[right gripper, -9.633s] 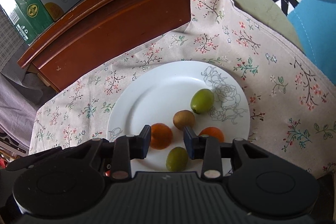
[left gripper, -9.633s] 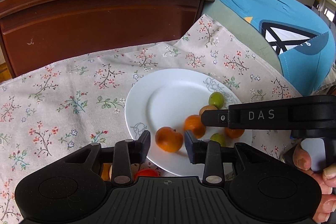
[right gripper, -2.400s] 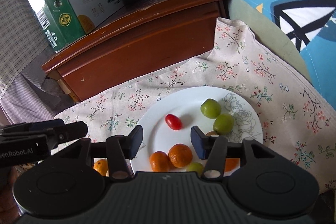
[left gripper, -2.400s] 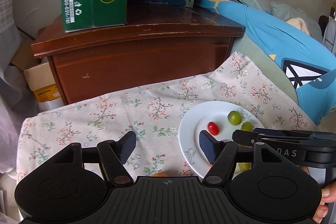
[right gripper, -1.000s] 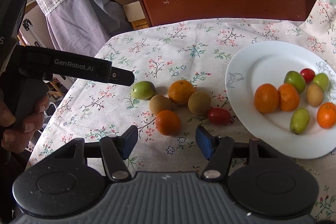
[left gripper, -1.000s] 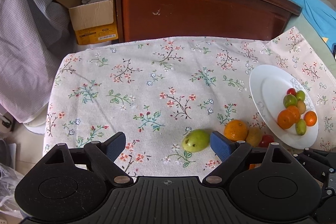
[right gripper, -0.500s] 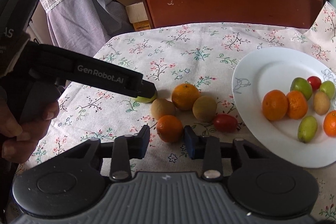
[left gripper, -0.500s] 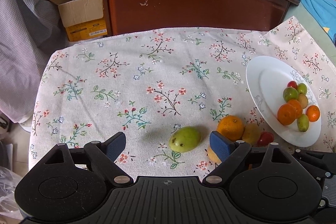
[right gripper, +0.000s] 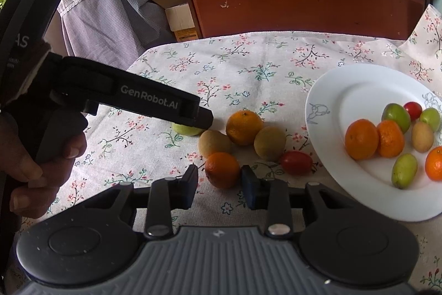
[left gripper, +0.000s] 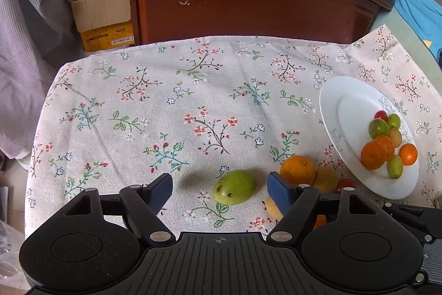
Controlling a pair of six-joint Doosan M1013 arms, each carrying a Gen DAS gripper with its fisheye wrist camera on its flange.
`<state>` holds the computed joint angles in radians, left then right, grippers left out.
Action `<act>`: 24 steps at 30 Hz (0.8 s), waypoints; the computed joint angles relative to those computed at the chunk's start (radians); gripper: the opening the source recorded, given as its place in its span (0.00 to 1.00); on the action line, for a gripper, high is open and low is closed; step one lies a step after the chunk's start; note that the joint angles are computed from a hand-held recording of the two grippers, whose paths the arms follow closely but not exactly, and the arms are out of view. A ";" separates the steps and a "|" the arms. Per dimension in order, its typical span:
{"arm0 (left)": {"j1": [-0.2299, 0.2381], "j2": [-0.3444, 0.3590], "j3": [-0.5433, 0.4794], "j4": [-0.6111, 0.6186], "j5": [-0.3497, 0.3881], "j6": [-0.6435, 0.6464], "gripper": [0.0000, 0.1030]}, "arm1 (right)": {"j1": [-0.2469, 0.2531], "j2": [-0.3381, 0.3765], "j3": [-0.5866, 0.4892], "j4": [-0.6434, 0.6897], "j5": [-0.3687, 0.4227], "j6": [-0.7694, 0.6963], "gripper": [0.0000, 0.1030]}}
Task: Organize fruits
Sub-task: 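Close the left tool on the green pear and lift it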
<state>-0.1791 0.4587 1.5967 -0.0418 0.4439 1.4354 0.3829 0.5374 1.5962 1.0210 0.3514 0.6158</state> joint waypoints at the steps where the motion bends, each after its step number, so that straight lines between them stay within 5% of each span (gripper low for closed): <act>1: 0.001 -0.001 0.002 -0.012 -0.004 0.011 0.68 | 0.000 0.000 0.000 -0.004 0.000 -0.001 0.34; 5: 0.000 0.000 0.004 -0.024 -0.005 0.021 0.51 | -0.002 -0.001 -0.002 -0.024 0.006 0.020 0.27; 15: -0.008 0.001 0.013 -0.019 -0.013 0.049 0.48 | -0.003 -0.003 -0.015 -0.145 0.019 0.175 0.27; 20: -0.007 0.000 0.016 -0.045 -0.024 0.086 0.33 | -0.002 -0.004 -0.013 -0.147 0.016 0.177 0.27; 24: -0.011 -0.003 0.020 -0.015 -0.028 0.064 0.32 | -0.002 -0.004 -0.012 -0.149 0.013 0.184 0.27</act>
